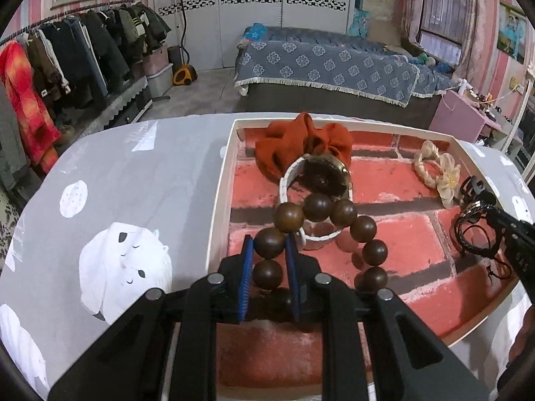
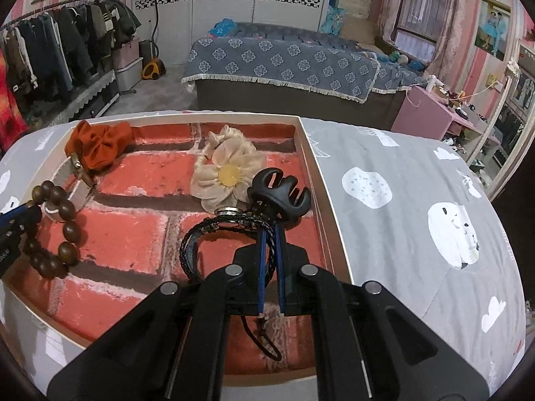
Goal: Organize jewelry
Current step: 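Carry both bracelets into the red brick tray and open both tools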
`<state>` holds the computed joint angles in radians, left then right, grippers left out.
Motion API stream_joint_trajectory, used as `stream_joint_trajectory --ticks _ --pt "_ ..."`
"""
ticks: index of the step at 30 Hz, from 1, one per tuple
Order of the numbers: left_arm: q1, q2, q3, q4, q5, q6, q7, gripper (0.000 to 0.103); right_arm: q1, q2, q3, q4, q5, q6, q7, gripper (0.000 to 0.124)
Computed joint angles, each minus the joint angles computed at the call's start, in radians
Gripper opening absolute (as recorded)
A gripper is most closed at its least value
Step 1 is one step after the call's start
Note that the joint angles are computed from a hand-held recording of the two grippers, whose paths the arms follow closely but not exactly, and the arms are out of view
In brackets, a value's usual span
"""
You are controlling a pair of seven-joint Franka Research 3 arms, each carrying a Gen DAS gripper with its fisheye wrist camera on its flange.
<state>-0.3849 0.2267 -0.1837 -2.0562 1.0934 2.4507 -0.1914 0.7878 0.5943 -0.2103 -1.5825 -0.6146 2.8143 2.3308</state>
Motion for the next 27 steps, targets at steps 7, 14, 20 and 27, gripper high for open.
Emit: stream_joint_trajectory --ticks 7,14,20,27 --pt "-0.006 0.024 0.003 0.016 -0.021 -0.031 0.018 0.020 0.007 0.019 -0.007 0.018 0.002 -0.013 0.000 0.007" --pt "-0.014 0.043 0.006 0.034 -0.023 -0.059 0.045 0.021 0.000 0.025 0.004 0.022 0.011 -0.033 -0.010 0.008" --pt "-0.018 0.034 0.006 0.024 -0.013 -0.029 0.032 0.039 -0.006 0.015 0.008 0.008 0.022 -0.023 -0.010 0.045" --pt "-0.027 0.003 0.006 0.008 0.051 0.014 -0.006 0.079 -0.004 -0.030 0.001 -0.054 0.030 0.056 0.004 0.072"
